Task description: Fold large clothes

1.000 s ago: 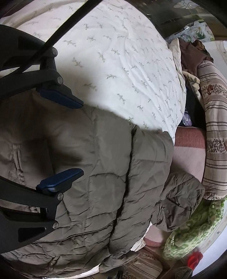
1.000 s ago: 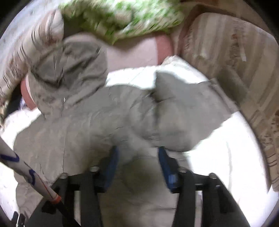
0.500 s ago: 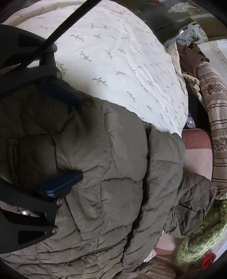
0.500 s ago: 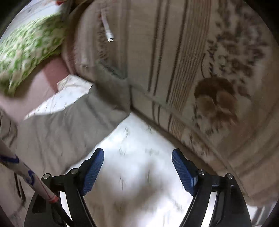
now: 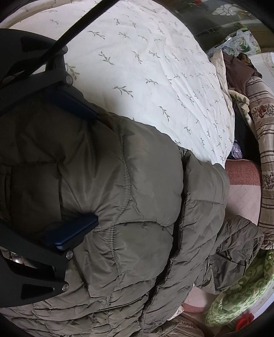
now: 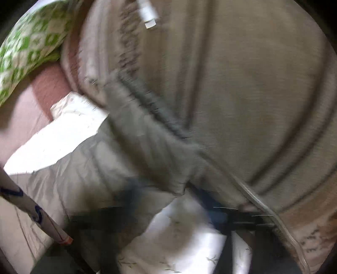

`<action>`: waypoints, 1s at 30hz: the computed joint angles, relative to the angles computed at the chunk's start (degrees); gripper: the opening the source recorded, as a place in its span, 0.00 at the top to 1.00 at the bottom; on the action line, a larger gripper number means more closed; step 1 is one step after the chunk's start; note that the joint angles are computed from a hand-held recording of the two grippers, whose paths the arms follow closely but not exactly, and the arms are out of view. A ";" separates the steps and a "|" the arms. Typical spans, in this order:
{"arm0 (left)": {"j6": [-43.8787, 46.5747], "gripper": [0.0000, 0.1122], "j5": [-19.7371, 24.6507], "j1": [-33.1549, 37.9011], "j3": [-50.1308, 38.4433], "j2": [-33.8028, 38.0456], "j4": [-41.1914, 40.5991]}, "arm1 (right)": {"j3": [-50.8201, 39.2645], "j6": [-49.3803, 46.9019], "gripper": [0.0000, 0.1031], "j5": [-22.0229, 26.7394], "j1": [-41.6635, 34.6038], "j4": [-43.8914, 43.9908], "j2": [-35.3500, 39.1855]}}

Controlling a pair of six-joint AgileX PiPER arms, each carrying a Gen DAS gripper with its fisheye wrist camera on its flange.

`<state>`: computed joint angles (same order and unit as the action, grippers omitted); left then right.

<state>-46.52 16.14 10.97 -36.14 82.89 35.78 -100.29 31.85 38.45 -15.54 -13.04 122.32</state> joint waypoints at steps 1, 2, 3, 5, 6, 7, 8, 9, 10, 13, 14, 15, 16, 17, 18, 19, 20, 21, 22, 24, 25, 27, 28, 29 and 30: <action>0.03 0.17 0.05 0.04 0.00 0.00 0.04 | 1.87 0.03 0.91 -1.42 -0.36 0.56 -1.55; 0.06 0.17 0.28 -0.01 -0.09 -0.02 0.05 | 4.13 0.60 0.92 -2.48 -0.75 0.27 -4.13; 0.22 0.17 0.43 -0.02 -0.18 -0.01 -0.06 | 5.47 1.56 0.92 -2.30 -0.89 -0.89 -6.13; 1.13 0.17 0.94 -0.01 -0.40 -0.18 -0.93 | 8.18 3.86 0.93 -1.44 -1.65 -3.38 -10.75; 2.36 0.17 1.20 0.15 -0.53 -0.37 -2.10 | 9.19 4.73 0.93 -1.08 -2.04 -4.17 -12.70; 2.34 0.17 1.21 0.06 -0.53 -0.38 -2.20 | 10.41 5.59 0.93 -0.33 -2.69 -4.97 -15.46; 3.82 0.17 1.49 0.21 -0.60 -0.75 -3.68 | 11.04 5.82 0.93 0.78 -3.44 -4.95 -18.14; 5.76 0.17 1.99 0.47 -0.68 -1.36 -5.60 | 11.58 5.35 0.93 1.89 -4.03 -4.40 -20.66; 7.31 0.17 2.54 0.63 -0.67 -2.05 -7.22 | 11.61 4.72 0.93 3.03 -4.24 -3.94 -22.56; 14.73 0.17 4.19 2.07 -0.36 -6.16 -14.56 | 11.19 1.52 0.93 6.78 -3.19 -1.74 -29.23; 16.83 0.17 4.49 2.77 -0.12 -8.14 -16.54 | 10.60 0.83 0.93 7.89 -2.08 -1.26 -30.77; 19.52 0.17 4.81 3.93 0.10 -10.94 -18.80 | 9.90 0.39 0.93 9.19 -0.21 -1.22 -32.55; 20.67 0.17 5.08 4.56 0.08 -12.29 -19.64 | 9.18 0.38 0.93 10.44 1.80 -1.59 -33.96; 22.62 0.17 5.58 5.98 -0.06 -14.71 -20.96 | 8.33 0.86 0.93 11.63 4.43 -2.35 -35.07; 23.83 0.17 5.83 7.03 -0.21 -16.08 -21.79 | 7.21 1.64 0.93 12.90 7.83 -3.21 -36.01; 26.28 0.17 6.01 8.81 -0.43 -17.76 -23.68 | 5.95 2.78 0.93 14.18 11.99 -4.41 -36.71; 28.14 0.17 6.15 9.96 -0.73 -18.48 -25.17 | 4.63 4.46 0.93 15.43 16.89 -6.44 -36.95; 31.74 0.17 6.39 12.17 -1.20 -19.57 -28.06 | 3.06 5.69 0.93 16.43 20.93 -8.05 -36.41; 34.05 0.17 6.67 13.75 -1.76 -20.08 -29.90 | 1.29 6.91 0.93 17.59 25.44 -9.54 -35.68; 40.74 0.17 7.03 18.37 -2.86 -20.95 -35.64 | -2.19 8.95 0.93 19.29 34.01 -11.75 -33.31; 45.41 0.17 7.32 21.33 -3.51 -21.03 -40.07 | -4.87 9.80 0.93 20.43 38.95 -12.87 -31.30; 53.22 0.17 8.65 26.55 -5.03 -20.16 -47.81 | -9.78 10.08 0.93 21.11 46.08 -13.05 -26.47; 55.68 0.17 9.27 28.10 -5.61 -19.64 -50.34 | -14.01 9.36 0.93 21.75 49.63 -12.48 -22.46; 58.97 0.17 10.16 30.94 -6.69 -18.37 -53.93 | -19.04 8.09 0.93 22.43 52.76 -11.67 -17.72; 60.02 0.17 10.47 32.30 -7.18 -17.69 -55.24 | -21.78 7.55 0.93 23.48 54.98 -11.15 -15.10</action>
